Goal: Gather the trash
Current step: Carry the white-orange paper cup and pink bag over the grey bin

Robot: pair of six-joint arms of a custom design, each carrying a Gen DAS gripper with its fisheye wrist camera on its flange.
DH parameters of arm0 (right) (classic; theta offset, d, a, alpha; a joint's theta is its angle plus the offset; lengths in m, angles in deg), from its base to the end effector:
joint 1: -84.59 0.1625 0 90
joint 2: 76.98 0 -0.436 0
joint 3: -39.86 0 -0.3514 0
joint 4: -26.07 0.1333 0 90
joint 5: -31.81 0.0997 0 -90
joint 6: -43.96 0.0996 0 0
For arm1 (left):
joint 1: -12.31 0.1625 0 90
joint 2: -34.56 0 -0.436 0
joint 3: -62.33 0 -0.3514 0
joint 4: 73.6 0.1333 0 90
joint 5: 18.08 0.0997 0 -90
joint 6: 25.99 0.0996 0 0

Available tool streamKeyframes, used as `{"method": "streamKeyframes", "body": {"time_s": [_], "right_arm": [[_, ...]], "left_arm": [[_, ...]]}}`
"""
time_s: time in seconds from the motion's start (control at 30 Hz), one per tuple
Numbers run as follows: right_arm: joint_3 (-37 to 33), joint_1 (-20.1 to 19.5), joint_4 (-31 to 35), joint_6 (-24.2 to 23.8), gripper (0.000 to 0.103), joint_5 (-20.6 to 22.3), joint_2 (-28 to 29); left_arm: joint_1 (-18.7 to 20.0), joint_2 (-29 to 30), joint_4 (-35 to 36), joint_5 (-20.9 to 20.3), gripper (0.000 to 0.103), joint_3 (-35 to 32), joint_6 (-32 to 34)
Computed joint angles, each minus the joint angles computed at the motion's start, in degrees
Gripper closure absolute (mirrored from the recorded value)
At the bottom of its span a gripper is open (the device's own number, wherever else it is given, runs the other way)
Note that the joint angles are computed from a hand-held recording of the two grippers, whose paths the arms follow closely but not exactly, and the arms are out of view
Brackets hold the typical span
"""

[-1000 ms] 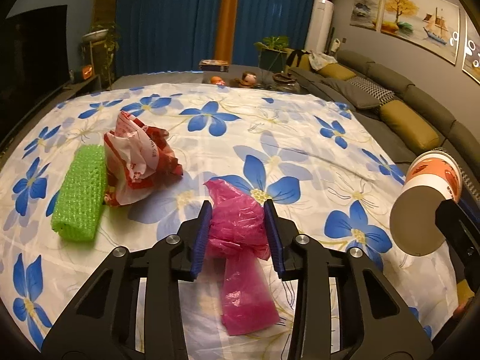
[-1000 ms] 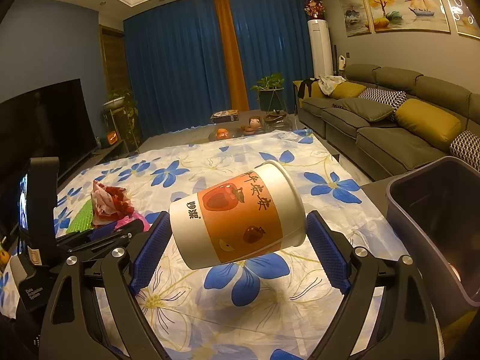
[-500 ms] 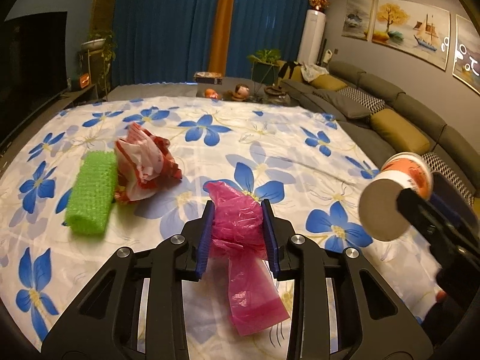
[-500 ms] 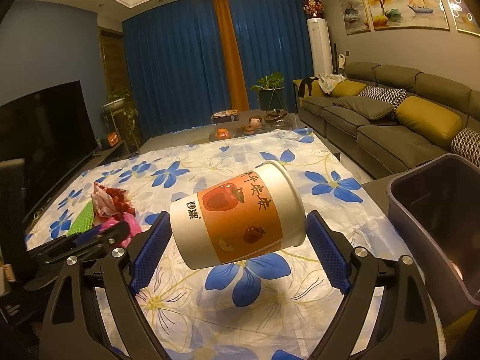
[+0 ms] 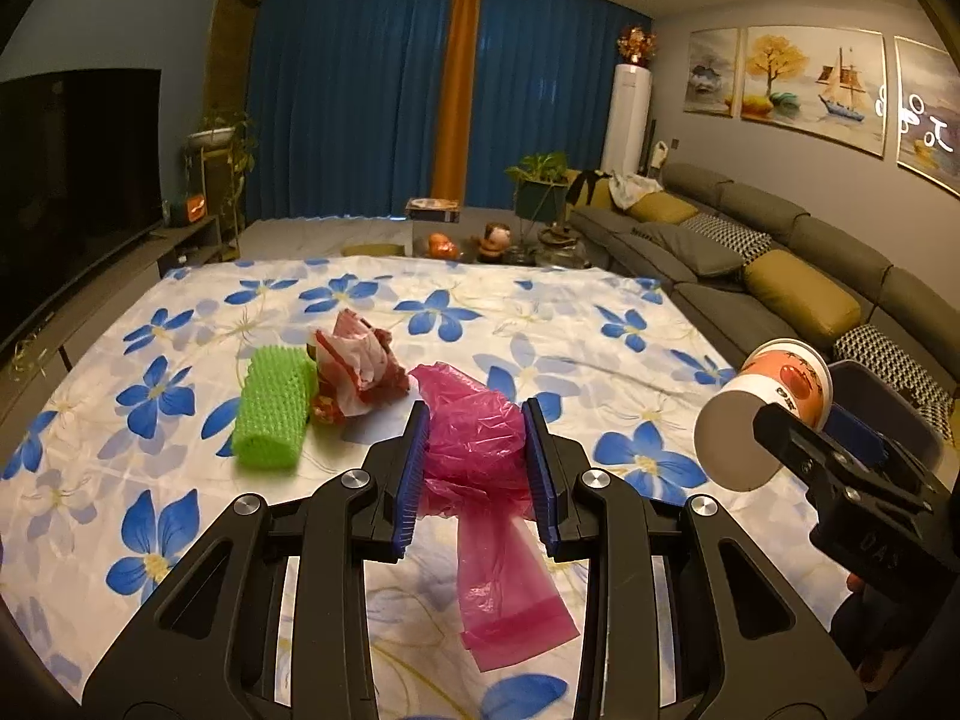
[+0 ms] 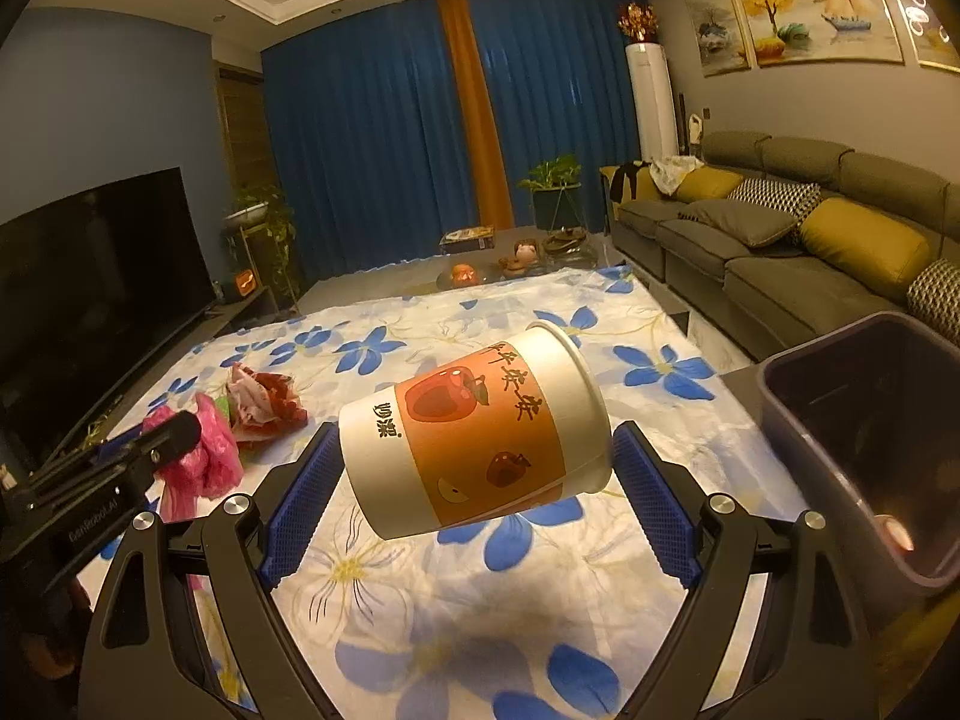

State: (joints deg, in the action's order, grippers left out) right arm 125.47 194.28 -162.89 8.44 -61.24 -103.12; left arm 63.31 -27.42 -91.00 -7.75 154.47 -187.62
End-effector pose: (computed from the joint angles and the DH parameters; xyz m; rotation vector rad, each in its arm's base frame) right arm 0.3598 -0.6255 0.0386 1.2868 -2.5192 0.9953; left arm -0.1375 -0.5373 0.2697 -0.1583 1.8114 -1.4153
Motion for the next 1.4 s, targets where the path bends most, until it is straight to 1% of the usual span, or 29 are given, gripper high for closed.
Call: {"method": "streamKeyframes", "body": {"time_s": [0.23,0.47,0.87,1.07,1.17,1.27,1.4], "right_arm": [[6.03,-0.33,-4.53,-2.07,0.017,0.2,-4.24],[10.36,-1.41,-8.15,-3.21,0.016,0.58,-7.94],[12.45,-3.51,-10.87,-4.03,0.016,0.66,-10.94],[12.43,-5.26,-12.08,-4.15,0.016,0.49,-12.02],[11.77,-6.39,-13.0,-3.94,0.016,-0.13,-12.43],[10.06,-7.17,-13.13,-3.61,0.016,-0.77,-12.24],[7.73,-8.5,-13.49,-3.2,0.016,-2.21,-11.97]], "left_arm": [[-2.81,1.06,0.16,-0.63,0.073,0.42,-0.45],[-4.66,2.86,1.99,0.34,0.073,-0.57,-1.78],[-5.81,7.97,5.56,3.35,0.073,-5.78,-1.44],[-5.71,11.57,8.6,6.27,0.073,-10.41,-1.19],[-5.28,14.01,11.28,8.78,0.073,-14.01,-1.4],[-4.82,16.13,11.65,11.17,0.073,-17.07,0.35],[-3.85,19.86,15.39,15.38,0.073,-23.18,-0.08]]}}
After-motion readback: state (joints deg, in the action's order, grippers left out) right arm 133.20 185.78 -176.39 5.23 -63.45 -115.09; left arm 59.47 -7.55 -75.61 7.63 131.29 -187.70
